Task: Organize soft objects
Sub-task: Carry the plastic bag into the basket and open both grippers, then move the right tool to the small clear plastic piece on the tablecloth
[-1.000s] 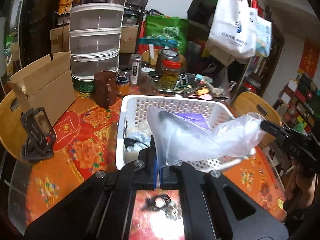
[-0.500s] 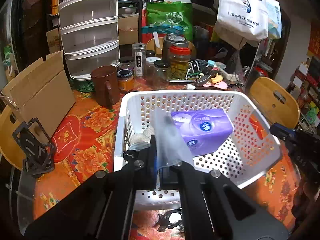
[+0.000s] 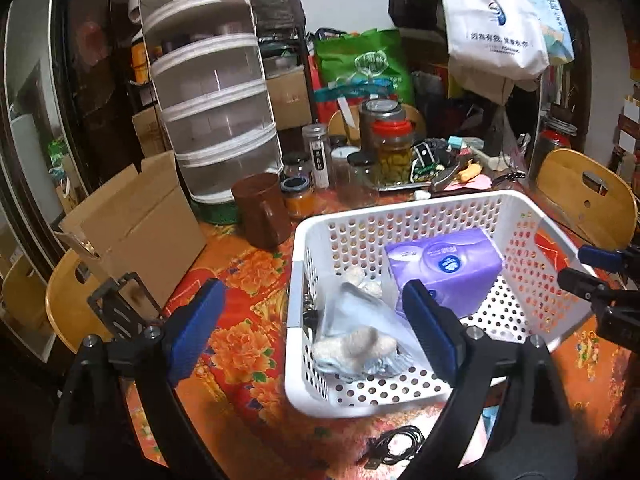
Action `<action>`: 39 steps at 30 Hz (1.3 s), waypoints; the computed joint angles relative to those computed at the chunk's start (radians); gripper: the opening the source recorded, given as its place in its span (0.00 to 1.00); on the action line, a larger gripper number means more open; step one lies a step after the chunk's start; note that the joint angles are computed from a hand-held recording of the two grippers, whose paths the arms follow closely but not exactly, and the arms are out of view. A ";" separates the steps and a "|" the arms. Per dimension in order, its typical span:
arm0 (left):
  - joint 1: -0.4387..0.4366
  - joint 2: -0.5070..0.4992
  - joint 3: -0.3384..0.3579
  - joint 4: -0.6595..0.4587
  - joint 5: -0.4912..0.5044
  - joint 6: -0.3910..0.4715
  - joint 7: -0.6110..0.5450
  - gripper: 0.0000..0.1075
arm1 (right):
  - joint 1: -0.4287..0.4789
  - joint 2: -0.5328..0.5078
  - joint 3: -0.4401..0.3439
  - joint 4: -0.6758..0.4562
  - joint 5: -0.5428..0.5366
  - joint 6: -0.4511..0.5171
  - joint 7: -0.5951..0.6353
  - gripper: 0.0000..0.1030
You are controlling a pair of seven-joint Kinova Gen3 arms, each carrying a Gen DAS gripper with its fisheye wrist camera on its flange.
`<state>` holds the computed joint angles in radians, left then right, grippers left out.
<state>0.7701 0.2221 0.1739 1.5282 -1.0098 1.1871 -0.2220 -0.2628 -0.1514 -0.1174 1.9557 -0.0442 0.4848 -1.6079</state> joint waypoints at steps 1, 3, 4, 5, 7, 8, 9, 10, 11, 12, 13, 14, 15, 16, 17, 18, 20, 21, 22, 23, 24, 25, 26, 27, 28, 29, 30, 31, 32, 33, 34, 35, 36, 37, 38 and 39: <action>0.011 -0.004 0.003 0.000 -0.010 0.014 0.003 0.83 | -0.008 -0.008 0.016 0.005 -0.026 0.001 0.020 0.52; 0.030 -0.016 0.012 0.009 -0.027 0.039 0.022 0.85 | -0.010 -0.026 0.035 0.013 -0.058 0.006 0.041 0.57; 0.035 -0.031 0.018 0.021 -0.027 0.037 0.036 0.86 | -0.017 -0.037 0.051 0.018 -0.083 0.009 0.063 0.57; 0.028 -0.049 0.037 0.035 -0.023 0.032 0.051 0.86 | -0.022 -0.051 0.063 0.027 -0.103 0.010 0.084 0.59; 0.047 -0.064 0.050 0.040 -0.013 0.068 0.074 0.86 | -0.012 -0.079 0.058 0.041 -0.106 0.019 0.088 0.62; 0.059 -0.074 0.051 0.044 -0.004 0.085 0.087 0.86 | -0.013 -0.092 0.063 0.047 -0.114 0.023 0.094 0.62; 0.053 -0.090 0.071 0.057 0.002 0.085 0.104 0.86 | -0.018 -0.111 0.073 0.058 -0.126 0.025 0.108 0.63; 0.055 -0.114 0.083 0.082 0.008 0.075 0.137 0.86 | -0.017 -0.125 0.075 0.066 -0.128 0.027 0.114 0.63; 0.053 -0.127 0.096 0.096 0.013 0.077 0.156 0.86 | -0.013 -0.145 0.071 0.077 -0.125 0.029 0.116 0.64; 0.052 -0.136 0.110 0.104 0.019 0.085 0.170 0.86 | -0.013 -0.159 0.068 0.085 -0.125 0.031 0.116 0.64; 0.056 -0.144 0.127 0.114 0.024 0.099 0.187 0.86 | -0.016 -0.173 0.071 0.094 -0.129 0.034 0.119 0.64; 0.058 -0.149 0.141 0.122 0.024 0.109 0.201 0.86 | -0.015 -0.193 0.069 0.105 -0.129 0.043 0.118 0.64; 0.063 -0.155 0.155 0.133 0.026 0.119 0.219 0.86 | -0.015 -0.206 0.066 0.114 -0.127 0.046 0.118 0.64; 0.068 -0.162 0.168 0.146 0.029 0.124 0.235 0.86 | -0.018 -0.223 0.065 0.127 -0.128 0.046 0.119 0.64; 0.073 -0.171 0.182 0.162 0.033 0.122 0.252 0.86 | -0.020 -0.239 0.064 0.140 -0.130 0.050 0.117 0.64; 0.077 -0.175 0.194 0.173 0.037 0.124 0.266 0.87 | -0.023 -0.253 0.065 0.151 -0.133 0.054 0.115 0.64; 0.094 -0.171 0.218 0.193 0.041 0.146 0.306 0.87 | -0.041 -0.286 0.080 0.185 -0.148 0.064 0.123 0.64; 0.102 -0.171 0.226 0.206 0.041 0.148 0.327 0.87 | -0.047 -0.302 0.085 0.203 -0.153 0.065 0.126 0.64; 0.110 -0.171 0.233 0.220 0.043 0.148 0.348 0.87 | -0.049 -0.316 0.085 0.219 -0.153 0.068 0.128 0.64; 0.118 -0.171 0.239 0.234 0.049 0.146 0.369 0.87 | -0.041 -0.336 0.080 0.244 -0.152 0.072 0.122 0.64; 0.121 -0.170 0.241 0.247 0.055 0.140 0.386 0.87 | -0.039 -0.348 0.080 0.261 -0.153 0.073 0.117 0.64; 0.123 -0.170 0.241 0.263 0.061 0.129 0.407 0.87 | -0.039 -0.360 0.085 0.280 -0.154 0.076 0.116 0.64; 0.122 -0.169 0.239 0.280 0.068 0.111 0.422 0.87 | -0.036 -0.375 0.088 0.300 -0.155 0.078 0.113 0.64; 0.119 -0.163 0.236 0.293 0.076 0.096 0.431 0.87 | -0.022 -0.394 0.082 0.324 -0.150 0.076 0.104 0.64; 0.114 -0.156 0.230 0.304 0.086 0.081 0.435 0.87 | -0.012 -0.406 0.079 0.342 -0.144 0.077 0.098 0.64; 0.105 -0.154 0.220 0.315 0.095 0.054 0.431 0.87 | -0.007 -0.416 0.084 0.361 -0.141 0.081 0.094 0.64; 0.094 -0.153 0.210 0.333 0.102 0.016 0.432 0.86 | -0.001 -0.426 0.093 0.379 -0.141 0.084 0.089 0.64; 0.082 -0.149 0.200 0.342 0.105 -0.012 0.429 0.86 | -0.001 -0.433 0.102 0.393 -0.141 0.087 0.089 0.64; 0.072 -0.139 0.191 0.352 0.110 -0.038 0.427 0.86 | 0.002 -0.440 0.108 0.405 -0.139 0.093 0.089 0.64; 0.064 -0.129 0.183 0.358 0.110 -0.060 0.424 0.86 | 0.008 -0.452 0.112 0.418 -0.138 0.096 0.086 0.64; 0.057 -0.119 0.174 0.366 0.110 -0.083 0.422 0.86 | 0.007 -0.463 0.124 0.429 -0.141 0.097 0.086 0.64; 0.053 -0.110 0.166 0.372 0.108 -0.099 0.422 0.86 | 0.000 -0.477 0.143 0.442 -0.147 0.101 0.091 0.64; 0.049 -0.100 0.157 0.375 0.110 -0.115 0.419 0.86 | 0.000 -0.481 0.146 0.446 -0.148 0.104 0.093 0.64; 0.044 -0.093 0.148 0.379 0.112 -0.137 0.412 0.86 | 0.007 -0.484 0.141 0.451 -0.145 0.108 0.091 0.64; 0.042 -0.086 0.140 0.384 0.109 -0.154 0.413 0.84 | 0.008 -0.485 0.140 0.455 -0.144 0.110 0.092 0.64; 0.039 -0.078 0.132 0.385 0.112 -0.168 0.409 0.81 | 0.006 -0.486 0.141 0.459 -0.146 0.113 0.093 0.64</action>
